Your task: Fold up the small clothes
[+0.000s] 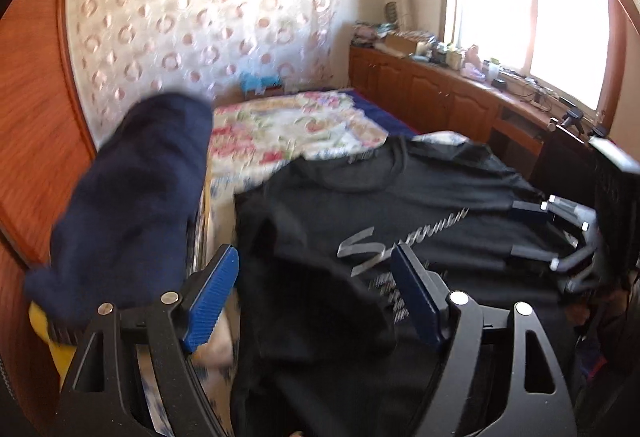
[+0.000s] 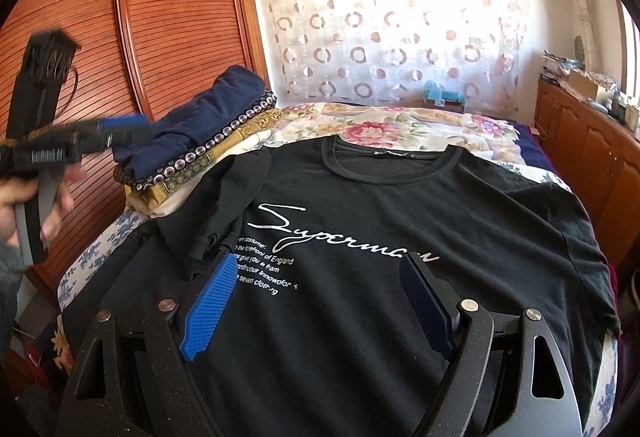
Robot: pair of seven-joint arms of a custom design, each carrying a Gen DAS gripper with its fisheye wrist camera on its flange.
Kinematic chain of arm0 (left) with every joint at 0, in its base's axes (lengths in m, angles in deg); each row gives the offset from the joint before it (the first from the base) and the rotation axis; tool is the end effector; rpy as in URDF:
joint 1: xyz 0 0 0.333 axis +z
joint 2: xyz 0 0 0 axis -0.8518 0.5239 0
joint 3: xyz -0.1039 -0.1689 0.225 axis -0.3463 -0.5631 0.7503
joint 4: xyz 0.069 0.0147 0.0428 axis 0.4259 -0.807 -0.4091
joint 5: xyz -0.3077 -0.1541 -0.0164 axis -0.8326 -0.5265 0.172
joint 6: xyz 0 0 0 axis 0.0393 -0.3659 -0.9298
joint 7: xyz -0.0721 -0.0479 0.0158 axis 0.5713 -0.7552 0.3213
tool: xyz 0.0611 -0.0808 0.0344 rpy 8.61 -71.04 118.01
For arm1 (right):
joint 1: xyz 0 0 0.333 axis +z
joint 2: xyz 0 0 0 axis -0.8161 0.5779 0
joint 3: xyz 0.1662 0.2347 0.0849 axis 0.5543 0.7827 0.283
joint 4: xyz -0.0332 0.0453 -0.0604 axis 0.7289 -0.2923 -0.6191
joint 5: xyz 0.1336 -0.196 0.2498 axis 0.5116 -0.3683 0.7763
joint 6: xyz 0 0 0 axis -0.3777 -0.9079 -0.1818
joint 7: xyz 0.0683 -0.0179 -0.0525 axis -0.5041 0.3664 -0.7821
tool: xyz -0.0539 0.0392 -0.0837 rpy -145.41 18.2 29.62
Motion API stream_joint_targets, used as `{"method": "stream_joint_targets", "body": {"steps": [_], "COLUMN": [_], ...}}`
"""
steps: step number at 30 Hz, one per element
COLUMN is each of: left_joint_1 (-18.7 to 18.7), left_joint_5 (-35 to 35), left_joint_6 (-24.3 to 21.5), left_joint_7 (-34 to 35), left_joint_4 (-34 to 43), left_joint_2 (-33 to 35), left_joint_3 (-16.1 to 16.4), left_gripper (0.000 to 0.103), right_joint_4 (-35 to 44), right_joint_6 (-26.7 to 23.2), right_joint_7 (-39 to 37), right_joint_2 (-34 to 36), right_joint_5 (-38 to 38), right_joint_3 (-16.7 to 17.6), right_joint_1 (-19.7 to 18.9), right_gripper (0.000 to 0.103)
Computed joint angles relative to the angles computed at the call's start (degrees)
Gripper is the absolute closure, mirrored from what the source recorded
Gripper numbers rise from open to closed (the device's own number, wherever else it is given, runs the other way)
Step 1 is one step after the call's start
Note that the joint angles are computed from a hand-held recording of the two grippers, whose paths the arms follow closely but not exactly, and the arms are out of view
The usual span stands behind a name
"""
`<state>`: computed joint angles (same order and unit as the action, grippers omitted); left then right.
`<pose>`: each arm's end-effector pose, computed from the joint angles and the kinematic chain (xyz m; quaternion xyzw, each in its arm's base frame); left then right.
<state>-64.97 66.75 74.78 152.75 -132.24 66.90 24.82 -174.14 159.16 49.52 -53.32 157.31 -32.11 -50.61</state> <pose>0.6426 -0.2184 0.5155 -0.5566 0.7081 -0.3518 0.2548 0.6360 0.0807 0.4611 -0.7562 0.4179 -0.2145 0.4556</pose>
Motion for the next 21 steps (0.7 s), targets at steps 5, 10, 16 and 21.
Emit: {"method": "stream_joint_targets", "body": {"steps": [5, 10, 16, 21], "left_joint_1": [0.1, 1.3, 0.9, 0.7], "left_joint_5": [1.2, -0.2, -0.2, 0.9], "left_joint_6": [0.9, -2.9, -5.9, -5.3], "left_joint_7": [-4.7, -3.9, -4.8, -5.2], "left_joint_4": [-7.9, -8.0, -7.0, -7.2], "left_joint_2": [-2.0, -0.5, 0.8, 0.9], "left_joint_3": [1.7, 0.6, 1.3, 1.7], "left_gripper": [0.024, 0.024, 0.024, 0.022], "right_joint_4": [2.8, 8.9, 16.4, 22.3], "right_joint_6": [-2.6, -5.8, -12.7, -17.5], "right_joint_7": [3.0, 9.2, 15.6, 19.1], "right_joint_2": [1.7, 5.7, 10.3, 14.0], "right_joint_5": [-4.9, -12.8, -20.1, -24.4], "right_joint_3": [-0.7, -0.8, -0.3, 0.2], "right_joint_1": [0.5, 1.2, 0.8, 0.6], "right_gripper": [0.025, 0.037, 0.054, 0.061]}}
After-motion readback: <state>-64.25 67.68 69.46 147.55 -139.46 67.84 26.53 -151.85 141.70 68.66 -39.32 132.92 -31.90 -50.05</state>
